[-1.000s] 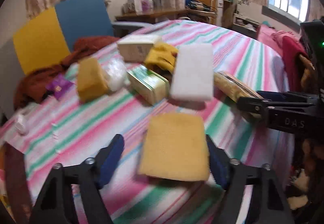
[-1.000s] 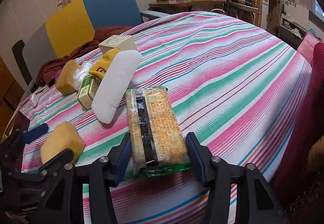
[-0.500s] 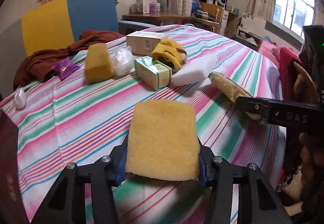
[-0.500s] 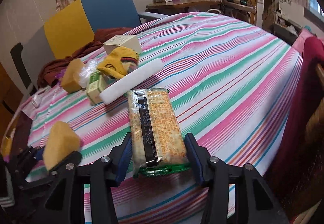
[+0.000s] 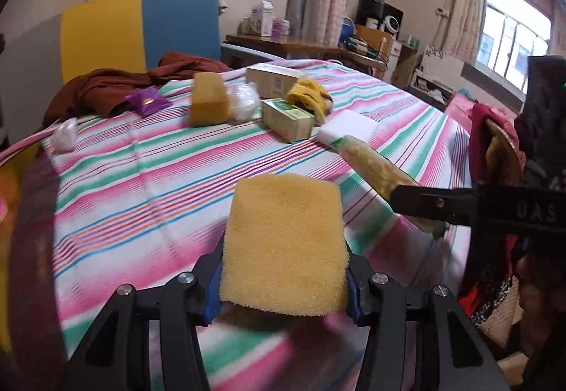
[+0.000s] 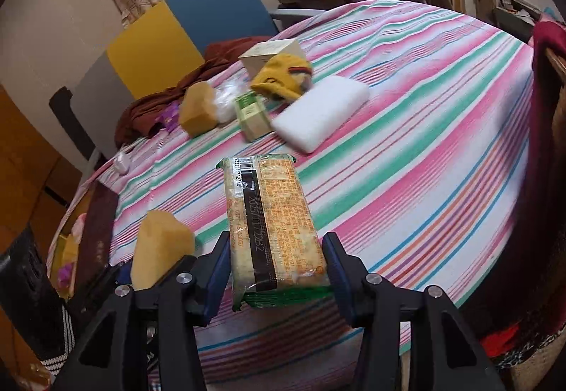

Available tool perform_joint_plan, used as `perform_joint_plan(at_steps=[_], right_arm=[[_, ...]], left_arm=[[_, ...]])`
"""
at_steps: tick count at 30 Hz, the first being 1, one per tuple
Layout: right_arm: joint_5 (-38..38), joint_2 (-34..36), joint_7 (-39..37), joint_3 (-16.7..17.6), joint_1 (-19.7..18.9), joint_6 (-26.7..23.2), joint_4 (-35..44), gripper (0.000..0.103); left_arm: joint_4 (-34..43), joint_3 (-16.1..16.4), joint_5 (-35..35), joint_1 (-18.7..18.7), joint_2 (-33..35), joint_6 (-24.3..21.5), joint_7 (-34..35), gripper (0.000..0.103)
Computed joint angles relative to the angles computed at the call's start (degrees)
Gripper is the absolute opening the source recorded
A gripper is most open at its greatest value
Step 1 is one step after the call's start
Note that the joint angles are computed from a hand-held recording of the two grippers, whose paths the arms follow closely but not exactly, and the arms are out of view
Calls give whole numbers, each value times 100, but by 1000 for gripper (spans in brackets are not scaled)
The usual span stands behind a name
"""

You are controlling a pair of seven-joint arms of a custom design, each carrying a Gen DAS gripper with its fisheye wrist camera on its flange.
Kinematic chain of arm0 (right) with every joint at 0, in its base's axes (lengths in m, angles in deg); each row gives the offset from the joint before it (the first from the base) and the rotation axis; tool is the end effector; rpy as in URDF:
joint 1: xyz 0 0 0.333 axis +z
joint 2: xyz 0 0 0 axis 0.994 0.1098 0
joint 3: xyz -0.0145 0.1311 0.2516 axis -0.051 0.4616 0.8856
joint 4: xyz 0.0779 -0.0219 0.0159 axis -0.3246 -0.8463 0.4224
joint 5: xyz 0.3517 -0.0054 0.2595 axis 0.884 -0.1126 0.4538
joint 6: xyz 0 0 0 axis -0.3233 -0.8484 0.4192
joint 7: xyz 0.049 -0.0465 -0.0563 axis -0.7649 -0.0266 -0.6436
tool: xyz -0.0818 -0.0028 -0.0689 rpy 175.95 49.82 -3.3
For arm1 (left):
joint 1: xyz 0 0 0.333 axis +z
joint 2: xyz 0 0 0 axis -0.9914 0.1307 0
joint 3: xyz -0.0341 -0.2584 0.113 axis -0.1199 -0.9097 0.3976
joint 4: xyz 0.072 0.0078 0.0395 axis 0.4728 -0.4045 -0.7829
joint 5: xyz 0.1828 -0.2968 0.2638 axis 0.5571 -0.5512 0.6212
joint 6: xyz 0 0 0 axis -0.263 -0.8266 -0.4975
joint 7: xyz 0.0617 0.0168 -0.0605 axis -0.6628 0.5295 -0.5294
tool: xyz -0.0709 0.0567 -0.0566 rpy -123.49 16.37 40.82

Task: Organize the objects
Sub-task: 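Carry the cracker packet and sponge over the gold tray and open both tools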

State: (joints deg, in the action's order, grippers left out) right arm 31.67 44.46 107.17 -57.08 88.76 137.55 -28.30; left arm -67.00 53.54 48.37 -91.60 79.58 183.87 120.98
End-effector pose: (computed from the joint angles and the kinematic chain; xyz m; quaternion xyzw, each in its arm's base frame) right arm 0.6975 0.1424 0.4184 -0.6651 0.6545 -0.0520 0.3558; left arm 0.6569 -0.1556 0.3942 -0.6144 0.6723 -0.3498 0.2196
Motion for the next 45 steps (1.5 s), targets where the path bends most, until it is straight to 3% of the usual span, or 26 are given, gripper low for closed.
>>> perform_joint_plan(at_steps=[2, 8, 10, 11, 14, 16, 18, 20, 21, 26, 33, 39, 45], right_arm=[[134, -43, -145, 87, -2, -29, -27, 51], [489, -13, -539, 232, 114, -244, 152, 51], [556, 19, -654, 262, 172, -335, 244, 51], [572, 48, -724, 284, 209, -403, 320, 51], [600, 89, -887, 323, 314, -551, 486, 51], [726, 112, -1121, 401, 369, -621, 612, 51], [666, 174, -1243, 431, 493, -723, 790, 51], [672, 254, -1367, 478, 578, -824, 962, 51], [621, 316, -1409, 498, 645, -896, 1086, 51], [549, 467, -1678, 626, 880, -1077, 1407, 51], [60, 810, -1640, 682, 1286, -1447, 1847, 51], [-612, 1131, -1000, 552, 1645, -1374, 2183, 52], [-1176, 1361, -439, 507, 1786, -1206, 2397, 52]], left_arm=[[-386, -370, -539, 366, -311, 205, 433, 53], [-1212, -157, -536, 383, -1094, 518, 247, 54], [-1418, -233, -1204, 455, -1331, 610, 695, 54], [-1532, -239, -1198, 496, -1442, 679, 644, 54], [-1929, -500, -445, 1032, -1844, 803, -212, 54], [-2193, -906, -189, 1633, -2128, 896, -646, 54], [-2421, -1174, -135, 2085, -2401, 898, -951, 54], [-2618, -1229, -216, 2286, -2635, 881, -1097, 54], [-2722, -1470, -174, 2632, -2793, 801, -1267, 54], [-3194, -1988, -14, 3586, -3364, 662, -1836, 54], [-3329, -1871, 380, 4001, -3540, 120, -2441, 54], [-3186, -1663, 942, 4016, -3432, -427, -2760, 55], [-3068, -1268, 1401, 3787, -3243, -788, -2952, 55]])
